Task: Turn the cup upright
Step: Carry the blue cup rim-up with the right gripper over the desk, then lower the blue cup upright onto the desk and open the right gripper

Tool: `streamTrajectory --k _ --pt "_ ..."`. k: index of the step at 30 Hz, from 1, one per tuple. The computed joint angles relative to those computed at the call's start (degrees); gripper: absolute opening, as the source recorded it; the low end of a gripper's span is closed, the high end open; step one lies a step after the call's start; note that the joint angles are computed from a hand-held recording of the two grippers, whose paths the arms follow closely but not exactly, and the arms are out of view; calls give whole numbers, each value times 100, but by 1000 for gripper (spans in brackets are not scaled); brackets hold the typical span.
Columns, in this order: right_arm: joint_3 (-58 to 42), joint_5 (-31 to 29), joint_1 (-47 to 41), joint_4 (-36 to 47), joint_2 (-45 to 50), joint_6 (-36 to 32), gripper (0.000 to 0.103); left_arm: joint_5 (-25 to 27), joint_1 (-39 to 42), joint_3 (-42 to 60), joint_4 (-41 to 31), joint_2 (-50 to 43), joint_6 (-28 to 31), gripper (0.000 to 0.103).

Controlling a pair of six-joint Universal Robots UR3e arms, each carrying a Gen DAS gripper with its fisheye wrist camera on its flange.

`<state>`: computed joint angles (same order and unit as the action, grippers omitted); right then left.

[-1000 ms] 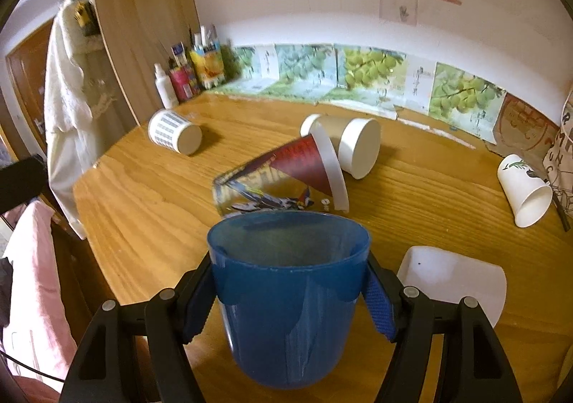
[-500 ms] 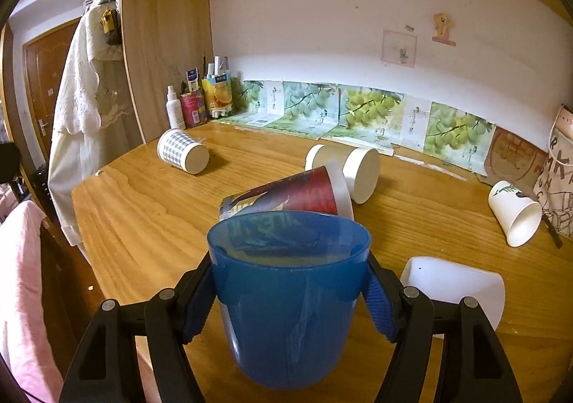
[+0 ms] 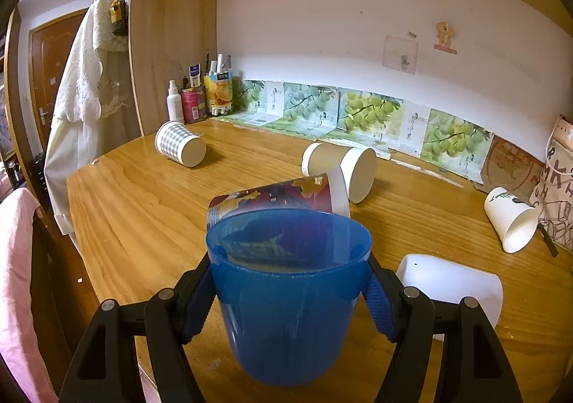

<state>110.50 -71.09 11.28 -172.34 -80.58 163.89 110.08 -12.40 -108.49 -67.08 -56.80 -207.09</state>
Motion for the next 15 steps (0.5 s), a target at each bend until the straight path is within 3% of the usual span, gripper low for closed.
streamTrajectory --k 8,15 --pt "291 9 -67 214 -325 -3 74 -336 31 159 -284 -262 -62 91" --pt "465 -189 -4 430 -528 -48 74 -887 481 363 -363 -557 442 91"
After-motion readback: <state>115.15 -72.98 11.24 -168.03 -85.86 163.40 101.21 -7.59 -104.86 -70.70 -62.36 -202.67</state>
